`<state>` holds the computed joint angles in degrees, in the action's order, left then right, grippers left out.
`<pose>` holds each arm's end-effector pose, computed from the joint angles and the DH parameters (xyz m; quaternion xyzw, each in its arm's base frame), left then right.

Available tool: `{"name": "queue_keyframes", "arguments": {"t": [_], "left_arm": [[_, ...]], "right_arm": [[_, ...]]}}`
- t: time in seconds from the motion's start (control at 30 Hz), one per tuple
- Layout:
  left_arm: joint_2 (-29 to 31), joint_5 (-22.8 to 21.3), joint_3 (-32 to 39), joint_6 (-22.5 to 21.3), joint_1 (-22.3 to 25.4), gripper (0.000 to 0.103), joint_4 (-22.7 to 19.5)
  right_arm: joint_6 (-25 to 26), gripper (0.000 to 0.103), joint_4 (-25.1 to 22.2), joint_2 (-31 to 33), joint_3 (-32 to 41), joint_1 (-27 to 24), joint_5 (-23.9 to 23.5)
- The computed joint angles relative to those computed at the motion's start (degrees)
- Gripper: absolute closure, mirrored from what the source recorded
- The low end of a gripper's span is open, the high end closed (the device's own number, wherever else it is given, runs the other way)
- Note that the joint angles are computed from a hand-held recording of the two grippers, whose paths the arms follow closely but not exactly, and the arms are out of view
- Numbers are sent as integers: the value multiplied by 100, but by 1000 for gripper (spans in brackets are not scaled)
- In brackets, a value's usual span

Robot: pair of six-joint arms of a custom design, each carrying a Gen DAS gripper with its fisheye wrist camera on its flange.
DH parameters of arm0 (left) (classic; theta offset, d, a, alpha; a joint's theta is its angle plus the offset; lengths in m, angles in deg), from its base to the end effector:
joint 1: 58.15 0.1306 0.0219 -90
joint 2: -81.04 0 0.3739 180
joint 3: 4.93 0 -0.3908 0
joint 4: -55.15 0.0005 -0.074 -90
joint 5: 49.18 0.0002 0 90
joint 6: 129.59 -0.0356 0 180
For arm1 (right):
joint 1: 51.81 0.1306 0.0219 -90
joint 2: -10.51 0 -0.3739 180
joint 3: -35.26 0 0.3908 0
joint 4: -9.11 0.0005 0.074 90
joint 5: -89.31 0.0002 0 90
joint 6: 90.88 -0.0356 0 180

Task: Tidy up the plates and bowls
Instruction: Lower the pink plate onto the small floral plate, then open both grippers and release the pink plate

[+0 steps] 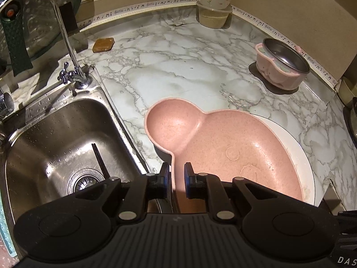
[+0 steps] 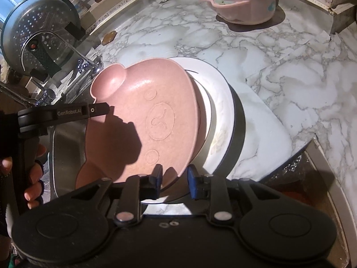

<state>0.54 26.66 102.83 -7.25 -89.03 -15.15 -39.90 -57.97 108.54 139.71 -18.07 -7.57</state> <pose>0.4514 -0.2604 0.4596 -0.0420 0.9625 -0.0238 0.2669 0.4269 0.2897 0.4491 0.0293 0.9653 0.1967 0.1691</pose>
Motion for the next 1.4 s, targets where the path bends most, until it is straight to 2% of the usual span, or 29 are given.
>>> {"name": "queue_keyframes", "arguments": {"t": [0.07,0.23,0.37,0.53,0.67,0.73,0.83,0.87,0.93,1.13,1.4], "left_arm": [[-19,86,-12,36,34,88,-8],[-107,72,-57,50,35,71,-11],[-221,-122,-53,22,-49,50,-17],[-370,-425,-13,-153,-211,48,21],[-420,-472,65,-265,-298,39,85],[-404,-528,136,-300,-365,39,106],[-320,-492,310,-391,-459,37,99],[-289,-462,370,-422,-496,32,104],[-229,-411,469,-503,-578,28,176],[178,-386,1044,-750,-860,24,207],[909,-90,2038,-1198,-1216,23,390]], "right_arm": [[3,72,4,-22,-5,-12,21],[40,66,21,-94,-30,-46,45],[150,55,31,-166,-26,-46,186],[228,53,76,-249,-41,-89,224],[307,49,96,-325,-50,-106,312],[333,49,109,-369,-58,-127,333],[422,49,75,-460,-76,-150,448],[449,48,67,-499,-90,-161,482],[479,42,83,-600,-144,-205,549],[444,30,120,-974,-352,-413,791],[427,21,15,-1437,-601,-809,1128]]}}
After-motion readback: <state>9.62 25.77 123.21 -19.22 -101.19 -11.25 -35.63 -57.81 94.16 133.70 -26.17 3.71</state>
